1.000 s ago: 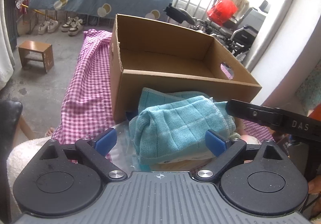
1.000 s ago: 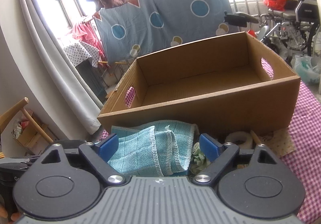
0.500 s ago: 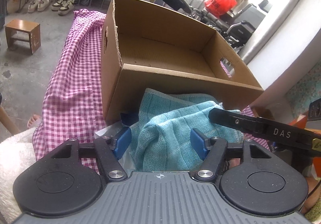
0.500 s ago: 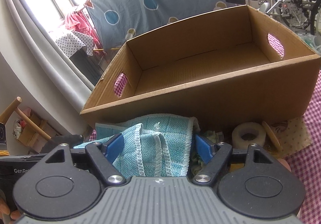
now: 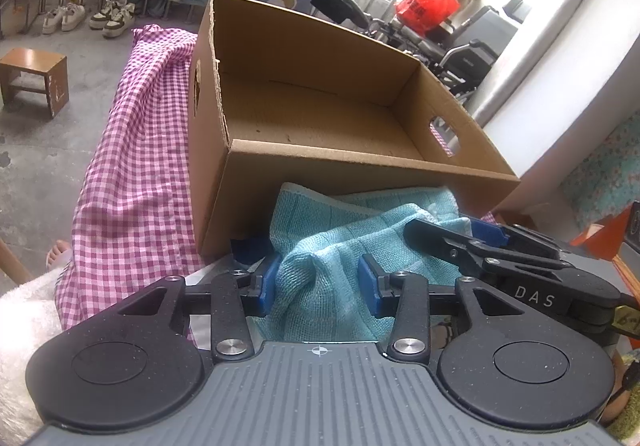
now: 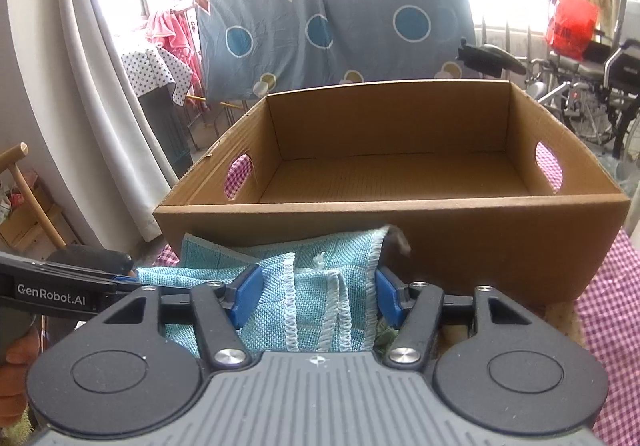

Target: Organize soft objects

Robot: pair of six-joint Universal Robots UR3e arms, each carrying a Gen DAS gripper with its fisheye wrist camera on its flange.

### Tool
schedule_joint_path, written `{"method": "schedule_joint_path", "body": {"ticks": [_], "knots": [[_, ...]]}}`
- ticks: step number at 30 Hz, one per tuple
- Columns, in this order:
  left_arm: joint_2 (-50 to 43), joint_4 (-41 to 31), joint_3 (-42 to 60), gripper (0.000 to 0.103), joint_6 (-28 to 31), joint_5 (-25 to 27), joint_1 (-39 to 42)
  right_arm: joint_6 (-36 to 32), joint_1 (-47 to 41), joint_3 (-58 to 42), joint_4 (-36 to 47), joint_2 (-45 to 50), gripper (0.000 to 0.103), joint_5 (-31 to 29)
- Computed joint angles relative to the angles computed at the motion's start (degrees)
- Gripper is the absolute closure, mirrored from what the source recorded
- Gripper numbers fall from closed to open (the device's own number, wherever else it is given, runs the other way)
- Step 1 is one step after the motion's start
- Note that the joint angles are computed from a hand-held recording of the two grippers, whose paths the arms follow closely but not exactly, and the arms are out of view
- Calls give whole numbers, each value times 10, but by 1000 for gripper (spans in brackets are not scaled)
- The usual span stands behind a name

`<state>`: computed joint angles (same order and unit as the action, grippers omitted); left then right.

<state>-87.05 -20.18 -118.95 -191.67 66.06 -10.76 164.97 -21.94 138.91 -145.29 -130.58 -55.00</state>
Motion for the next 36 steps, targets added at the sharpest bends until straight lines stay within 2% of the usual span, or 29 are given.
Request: {"method": "schedule_joint_path", "body": {"ticks": [2,4,5,7,10,14,20,21,23,24,26,29,34,36], "knots": [[3,8,-1,74,2,10,-7,5,24,5,-38,6,50,-25],[5,17,-3,78,8,18,-13,1,39,17,-66,5,62,-37],[5,21,-3,81,9,22,-16,-3,46,19,-72,10,64,-40],[1,34,-4,84,7,33,-25,-6,47,29,-84,11,75,-34],[0,40,1,88,1,49,-36,-17,40,19,-61,-5,85,-20],[26,48,-2,89,0,57,-42,-42,11,19,-4,-80,88,15],[63,27,29,89,3,57,-44,-132,-121,-49,216,-214,89,153],[64,24,41,89,5,57,-44,-144,-139,-65,227,-211,89,176],[49,14,82,89,9,60,-46,-114,-119,-91,156,-151,89,171],[37,5,108,89,11,62,-45,-80,-88,-103,85,-100,89,149],[6,-14,167,89,19,66,-45,-51,-38,-156,-1,12,89,114],[-73,-53,288,89,35,92,-53,-37,25,-286,-35,184,89,62],[-271,-196,582,89,71,172,-78,-24,95,-585,78,465,89,5],[-354,-259,702,89,76,174,-73,-16,112,-705,137,567,89,-12]]}}
